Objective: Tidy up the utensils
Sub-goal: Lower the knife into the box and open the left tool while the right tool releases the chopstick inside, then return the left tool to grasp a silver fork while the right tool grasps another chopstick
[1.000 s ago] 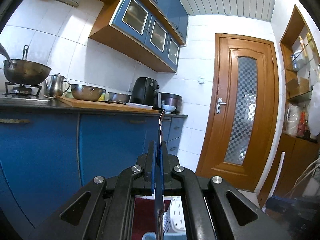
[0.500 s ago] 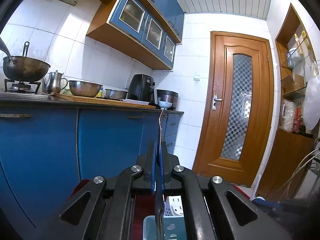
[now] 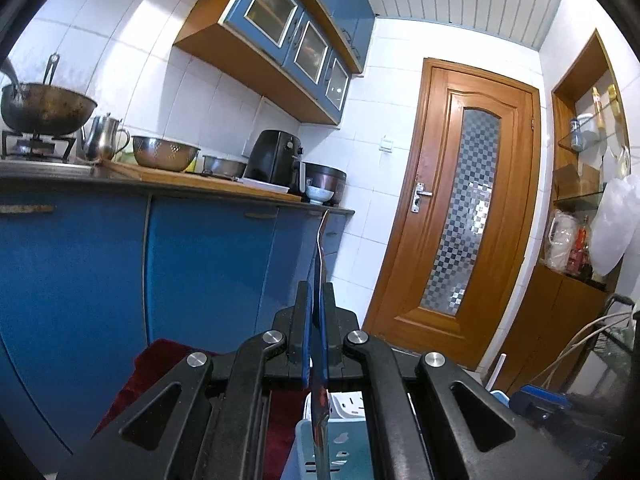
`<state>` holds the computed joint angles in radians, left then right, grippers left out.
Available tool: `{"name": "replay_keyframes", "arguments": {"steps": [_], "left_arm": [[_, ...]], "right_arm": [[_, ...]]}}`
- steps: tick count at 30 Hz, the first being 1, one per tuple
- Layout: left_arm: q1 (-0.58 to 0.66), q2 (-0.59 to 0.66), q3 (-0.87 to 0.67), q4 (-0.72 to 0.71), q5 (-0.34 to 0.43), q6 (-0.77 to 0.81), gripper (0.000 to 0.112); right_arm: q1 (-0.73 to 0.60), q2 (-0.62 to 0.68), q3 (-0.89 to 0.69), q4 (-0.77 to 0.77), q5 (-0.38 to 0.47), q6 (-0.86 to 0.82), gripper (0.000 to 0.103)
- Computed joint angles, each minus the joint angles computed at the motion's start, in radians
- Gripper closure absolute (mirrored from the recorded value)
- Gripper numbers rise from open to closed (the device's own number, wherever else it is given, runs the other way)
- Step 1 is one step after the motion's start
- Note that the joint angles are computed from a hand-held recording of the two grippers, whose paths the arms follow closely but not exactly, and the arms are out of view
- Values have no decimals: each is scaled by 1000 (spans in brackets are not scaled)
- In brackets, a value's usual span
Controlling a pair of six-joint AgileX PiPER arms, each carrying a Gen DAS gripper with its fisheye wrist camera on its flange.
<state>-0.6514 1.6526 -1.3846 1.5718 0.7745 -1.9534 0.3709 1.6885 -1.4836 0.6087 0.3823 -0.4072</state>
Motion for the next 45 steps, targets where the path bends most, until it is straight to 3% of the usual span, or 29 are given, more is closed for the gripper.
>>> {"name": "replay_keyframes", "arguments": {"steps": [5,15,21,24,25,28,30,39,45], "left_arm": [[-7,-32,21,-1,2,-14,111],[-43,20,16,88,113,-101,111],[-30,34,30,-13,21,-24,111],[-39,31,44,-42,14,0,110],[-40,28,46,-57,7,17,108],[-44,16,45,-117,-16,80,86],[-47,1,48,-154,-22,112,80],[-78,-94,78,-355,-18,244,79],[-124,-162,109,-450,32,305,79]], "right_arm": [[-5,-35,48,36,-13,-33,68],[-18,-71,111,87,-21,-79,68],[-21,-83,134,103,-15,-93,68],[-21,-87,137,107,-7,-91,68],[-22,-87,137,108,-3,-89,68],[-27,-96,146,130,12,-97,68],[-28,-106,154,133,19,-93,68],[-32,-175,181,34,95,48,68],[-25,-229,228,-44,134,139,68]]}}
